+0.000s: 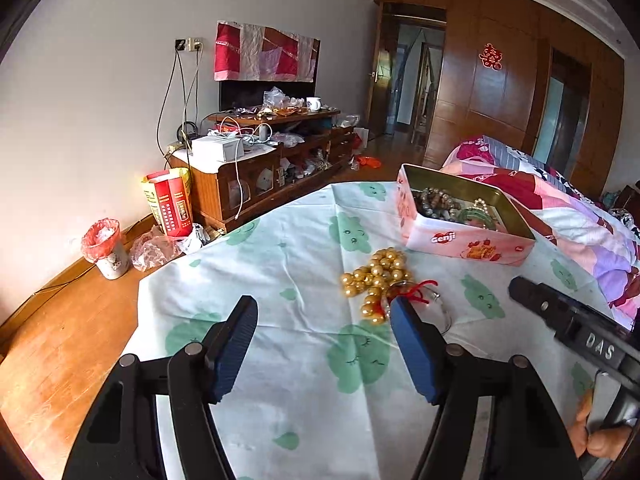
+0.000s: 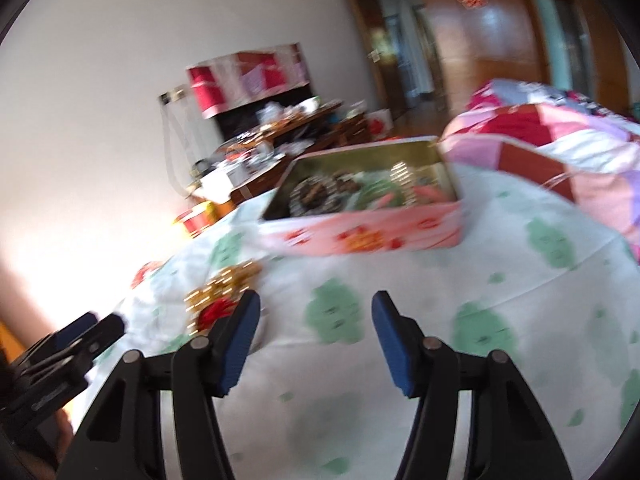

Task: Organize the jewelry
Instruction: 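Lower the left tool onto the red-string pendant and close it on the string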

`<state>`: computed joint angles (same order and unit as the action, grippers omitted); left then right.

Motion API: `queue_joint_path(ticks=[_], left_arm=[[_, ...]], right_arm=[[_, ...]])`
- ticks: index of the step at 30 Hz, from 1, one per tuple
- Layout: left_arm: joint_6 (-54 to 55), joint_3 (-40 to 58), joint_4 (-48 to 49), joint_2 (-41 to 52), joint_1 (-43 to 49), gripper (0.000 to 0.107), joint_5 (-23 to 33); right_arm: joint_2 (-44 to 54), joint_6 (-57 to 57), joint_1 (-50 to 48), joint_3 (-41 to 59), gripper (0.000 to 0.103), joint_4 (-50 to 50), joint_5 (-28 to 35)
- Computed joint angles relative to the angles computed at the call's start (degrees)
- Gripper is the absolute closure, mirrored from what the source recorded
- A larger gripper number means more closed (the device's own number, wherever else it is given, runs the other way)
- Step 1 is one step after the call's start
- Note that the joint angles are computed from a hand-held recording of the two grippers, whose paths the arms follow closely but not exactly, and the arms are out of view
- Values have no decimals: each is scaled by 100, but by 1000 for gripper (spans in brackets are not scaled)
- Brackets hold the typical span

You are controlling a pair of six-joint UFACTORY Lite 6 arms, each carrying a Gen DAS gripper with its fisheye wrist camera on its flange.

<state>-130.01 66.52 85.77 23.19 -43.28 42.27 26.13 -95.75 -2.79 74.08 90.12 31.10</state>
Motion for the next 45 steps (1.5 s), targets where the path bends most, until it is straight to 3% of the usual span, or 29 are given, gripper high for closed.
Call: queue_joint_path(ticks=[1, 3, 5, 11, 15, 16, 18, 27, 32, 33, 34, 35, 37, 41, 43, 45], left_arm=[[-17, -40, 5, -29, 2, 38, 7], [-67, -103, 15, -72, 28, 38, -18], [-181, -221, 63, -140, 70, 38, -98], [-208, -324, 18, -205, 82, 39, -65], [-270, -454, 27, -297, 153, 39, -138], [-297, -474, 38, -309, 179, 39, -185], [-328, -484, 46, -308, 214, 39, -255], [-25, -299, -60, -171, 241, 39, -383], [617, 132, -136, 106, 289, 39, -790], [781, 242, -167, 170, 283, 39, -872], [1008, 422, -212, 284, 283, 39, -978], [1256, 582, -330, 386, 279, 39, -1019], [1875, 1020, -712, 675, 258, 39, -989], [2416, 1601, -993, 1078, 354, 39, -1362], [2912, 1979, -1439, 1337, 464, 39, -1632], [3742, 2608, -2207, 1785, 507, 40, -1610]], right_arm=[[-1, 116, 60, 10, 37, -161, 26], [63, 352, 199, 122, 20, -472, 125], [300, 810, 359, 447, 14, -1010, 297], [1532, 3331, 1266, 2166, 11, -3596, 185], [1704, 3649, 1661, 2283, 9, -4302, -198], [1666, 3689, 1709, 2219, 11, -4425, -315], [1568, 3570, 1718, 2063, 36, -4453, -499], [1279, 1995, 768, 1602, 36, -2862, 484], [933, 1184, 163, 1217, 37, -1842, 692], [906, 1101, 79, 1191, 44, -1730, 592], [862, 976, 15, 1135, 59, -1599, 393], [914, 1091, 13, 1230, 87, -1681, 278], [1160, 1645, -62, 1582, 88, -2091, 148], [1798, 2697, -392, 2386, 88, -2757, 861], [1794, 2718, -428, 2398, 85, -2699, 874], [1614, 2531, -430, 2169, 72, -2542, 769]])
